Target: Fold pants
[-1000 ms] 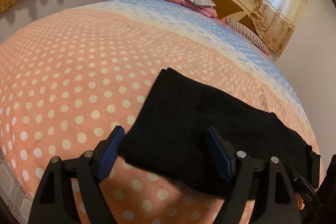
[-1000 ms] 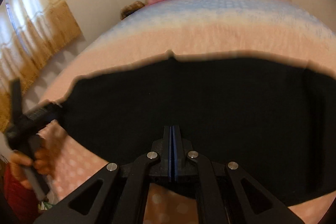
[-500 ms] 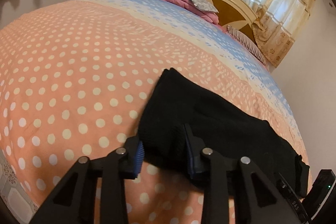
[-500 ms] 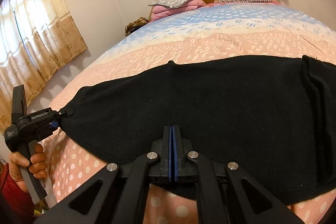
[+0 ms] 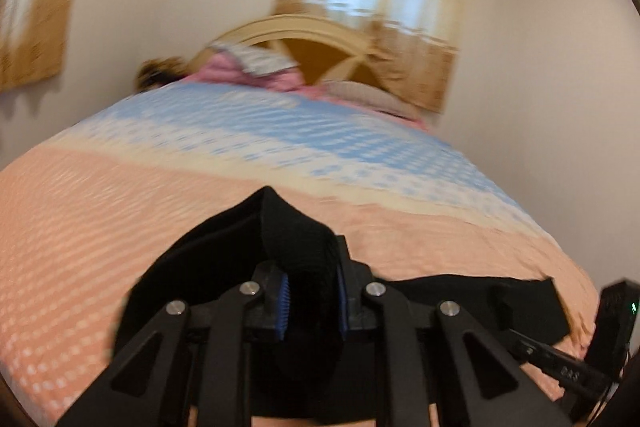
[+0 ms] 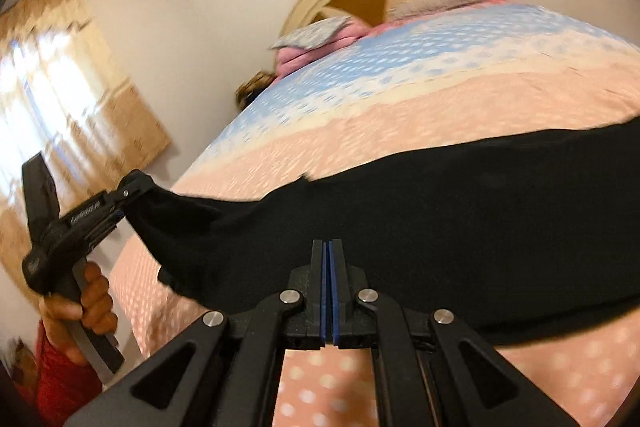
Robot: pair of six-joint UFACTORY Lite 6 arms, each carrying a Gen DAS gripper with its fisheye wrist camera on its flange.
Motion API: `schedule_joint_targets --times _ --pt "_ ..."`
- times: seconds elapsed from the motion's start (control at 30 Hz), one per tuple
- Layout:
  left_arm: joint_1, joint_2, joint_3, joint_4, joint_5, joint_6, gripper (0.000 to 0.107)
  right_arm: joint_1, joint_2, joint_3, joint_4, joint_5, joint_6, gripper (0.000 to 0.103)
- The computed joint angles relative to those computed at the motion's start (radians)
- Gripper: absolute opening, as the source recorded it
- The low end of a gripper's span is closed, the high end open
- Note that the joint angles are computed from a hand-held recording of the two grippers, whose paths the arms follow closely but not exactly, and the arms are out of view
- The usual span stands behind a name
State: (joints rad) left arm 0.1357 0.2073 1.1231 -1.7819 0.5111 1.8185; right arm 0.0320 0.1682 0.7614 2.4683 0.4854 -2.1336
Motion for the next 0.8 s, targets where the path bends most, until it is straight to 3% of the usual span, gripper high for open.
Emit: schedule_joint_targets --times 0.13,0.27,0.37,0.53,0.6,0.8 --pt "-0.144 -0.052 -0.050 -0.003 0.033 0.029 0.019 -0.152 -0.087 -0.079 -0.163 0.067 0.170 0.002" --pt "-0.329 -0.077 -0.143 -0.162 -0.047 0.283 0.019 -0.281 -0.106 -0.099 -0.312 0.162 0.312 0.002" --pt "-0.388 -0.031 -0.172 -0.219 -0.073 0.343 0.019 -0.327 -0.105 -0.106 -0.361 0.212 0.357 0.002" --pt "-0.413 0.017 -0.184 -0.204 -0.094 0.356 0.020 -0.331 -0.077 -0.095 -0.419 0.246 0.413 0.002" --pt "-0.394 0.000 -0.192 -0.196 -0.076 0.370 0.026 -0.318 -0.062 -0.085 -0.422 0.244 0.416 0.002" --pt "-0.301 -0.042 -0.200 -0.195 -0.026 0.356 0.028 -0.259 -0.024 -0.052 -0.406 0.226 0.406 0.002"
